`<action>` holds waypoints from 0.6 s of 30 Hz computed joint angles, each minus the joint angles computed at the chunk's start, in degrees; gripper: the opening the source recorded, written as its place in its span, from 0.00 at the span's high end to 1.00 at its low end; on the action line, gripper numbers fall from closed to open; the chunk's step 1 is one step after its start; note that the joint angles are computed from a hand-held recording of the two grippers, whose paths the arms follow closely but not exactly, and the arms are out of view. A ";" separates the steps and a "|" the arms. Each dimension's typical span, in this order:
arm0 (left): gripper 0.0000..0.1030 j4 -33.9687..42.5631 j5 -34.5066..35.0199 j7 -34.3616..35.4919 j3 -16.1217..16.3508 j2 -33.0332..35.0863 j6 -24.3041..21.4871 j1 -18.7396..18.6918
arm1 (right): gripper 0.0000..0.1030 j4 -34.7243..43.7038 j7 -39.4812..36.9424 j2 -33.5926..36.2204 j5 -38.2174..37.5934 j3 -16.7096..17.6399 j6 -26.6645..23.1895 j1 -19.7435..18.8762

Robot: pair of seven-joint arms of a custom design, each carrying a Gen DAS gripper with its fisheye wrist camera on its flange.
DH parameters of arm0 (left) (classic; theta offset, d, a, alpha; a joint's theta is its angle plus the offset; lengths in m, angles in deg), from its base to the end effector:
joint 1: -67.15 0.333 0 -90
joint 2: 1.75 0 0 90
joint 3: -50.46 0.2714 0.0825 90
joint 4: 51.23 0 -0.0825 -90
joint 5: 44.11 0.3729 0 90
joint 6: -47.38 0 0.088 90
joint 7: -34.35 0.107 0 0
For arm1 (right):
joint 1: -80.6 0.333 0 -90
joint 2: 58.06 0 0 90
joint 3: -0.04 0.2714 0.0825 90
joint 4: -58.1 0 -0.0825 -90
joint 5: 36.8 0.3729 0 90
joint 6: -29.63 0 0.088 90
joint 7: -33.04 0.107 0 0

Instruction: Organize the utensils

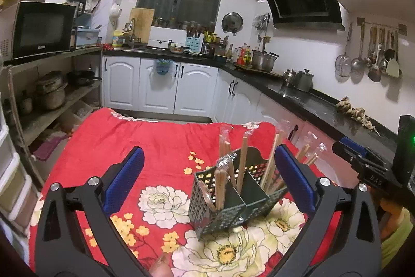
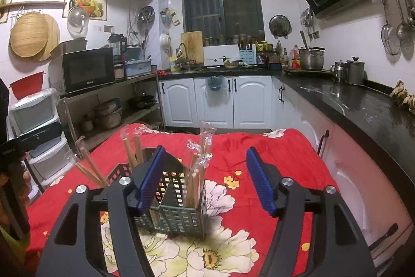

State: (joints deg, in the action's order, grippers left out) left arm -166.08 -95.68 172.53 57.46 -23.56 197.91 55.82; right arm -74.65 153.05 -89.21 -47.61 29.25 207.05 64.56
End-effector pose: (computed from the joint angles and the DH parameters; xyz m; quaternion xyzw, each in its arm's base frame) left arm 0.4916 -0.0067 0.6834 -0.4749 0.6652 -0.5246 0.2385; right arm 0.4342 0.1682 0.6314 -0.5711 0.5639 -0.3903 0.4511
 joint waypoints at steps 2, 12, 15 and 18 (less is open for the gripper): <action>0.10 -1.10 -0.53 0.35 0.19 -1.06 -0.26 -0.19 | 0.36 -0.70 -0.05 -0.91 0.17 -0.41 -0.53 0.70; 0.10 -5.12 1.46 -1.05 1.00 -4.91 -2.61 -0.41 | 0.23 -4.76 -0.93 -5.40 1.90 -2.81 -2.32 5.04; 0.10 -7.01 2.59 -1.31 1.29 -6.42 -3.02 -0.68 | 0.19 -6.52 -0.95 -7.22 2.70 -3.22 -2.69 6.24; 0.10 -9.18 4.47 -2.27 1.38 -8.01 -3.83 -0.75 | 0.13 -7.99 -0.90 -8.70 3.51 -3.44 -3.50 7.24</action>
